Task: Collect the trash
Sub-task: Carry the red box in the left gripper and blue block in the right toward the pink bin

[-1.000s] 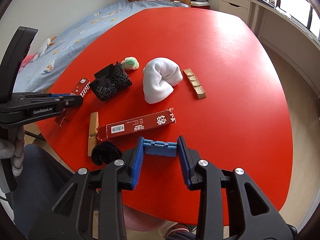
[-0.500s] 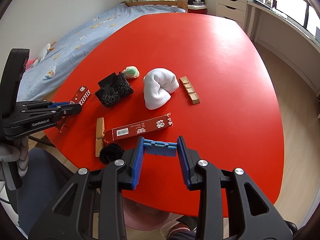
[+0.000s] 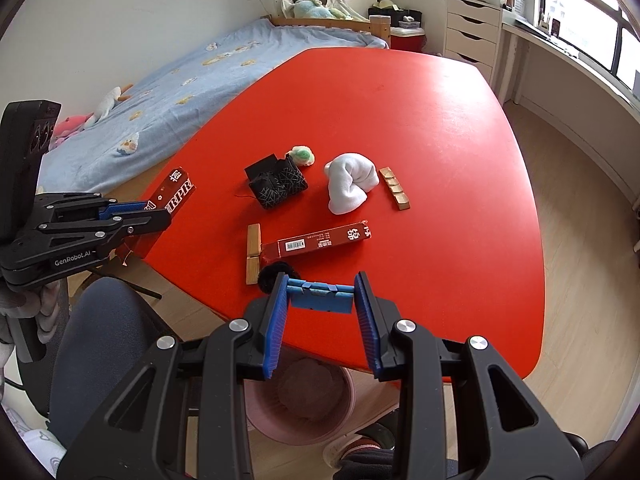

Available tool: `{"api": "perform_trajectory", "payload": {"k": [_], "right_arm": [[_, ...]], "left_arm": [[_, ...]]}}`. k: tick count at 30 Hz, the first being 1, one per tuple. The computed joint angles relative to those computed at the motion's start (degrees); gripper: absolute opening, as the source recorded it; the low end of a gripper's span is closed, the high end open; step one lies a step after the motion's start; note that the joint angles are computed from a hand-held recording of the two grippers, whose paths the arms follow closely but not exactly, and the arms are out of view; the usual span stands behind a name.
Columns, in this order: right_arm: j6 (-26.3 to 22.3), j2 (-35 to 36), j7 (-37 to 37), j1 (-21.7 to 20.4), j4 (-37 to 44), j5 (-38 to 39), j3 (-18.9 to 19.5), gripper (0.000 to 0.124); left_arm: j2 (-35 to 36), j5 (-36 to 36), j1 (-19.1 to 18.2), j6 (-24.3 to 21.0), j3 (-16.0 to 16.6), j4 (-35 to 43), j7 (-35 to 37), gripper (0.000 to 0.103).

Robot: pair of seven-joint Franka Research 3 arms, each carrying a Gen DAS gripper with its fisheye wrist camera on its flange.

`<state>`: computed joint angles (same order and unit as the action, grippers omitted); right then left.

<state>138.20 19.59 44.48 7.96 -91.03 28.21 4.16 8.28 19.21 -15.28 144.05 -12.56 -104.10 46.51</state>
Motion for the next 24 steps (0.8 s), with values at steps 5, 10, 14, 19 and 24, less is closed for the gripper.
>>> {"api": "perform_trajectory", "payload": {"k": [5,10,14,19,24], "right_arm": [[-0.28,-3.77,-2.93,-0.57,-3.99,2.25,0.29,0.033],[-0.68,-6.43,-4.94,-0.35,-7.41,3.24,-0.22,0.033],[-1.21,-8.23,-6.14,-0.18,-10.15,3.84,-0.67,0.033],[-2.22,-9.48,-6.85,0.04,-12.79,4.37,-1.14,0.033],[-2.85,-10.02,-7.08,0.15,-13.94,4.66,-1.44,0.033]], "left_arm": [[-2.29,-1.96,-0.39,1.96,-1.00,-2.89,1.90,0.015],[-3.90,-4.39,-0.96,3.33,-1.74,-5.09,3.86,0.015],[-4.48,-5.93,-1.60,3.78,-2.25,-6.24,5.16,0.015],[-4.43,-8.62,-2.13,4.16,-2.67,-7.15,7.50,0.015],[-4.36,-10.48,-2.61,4.11,-2.97,-7.44,9.25,0.015]]}}
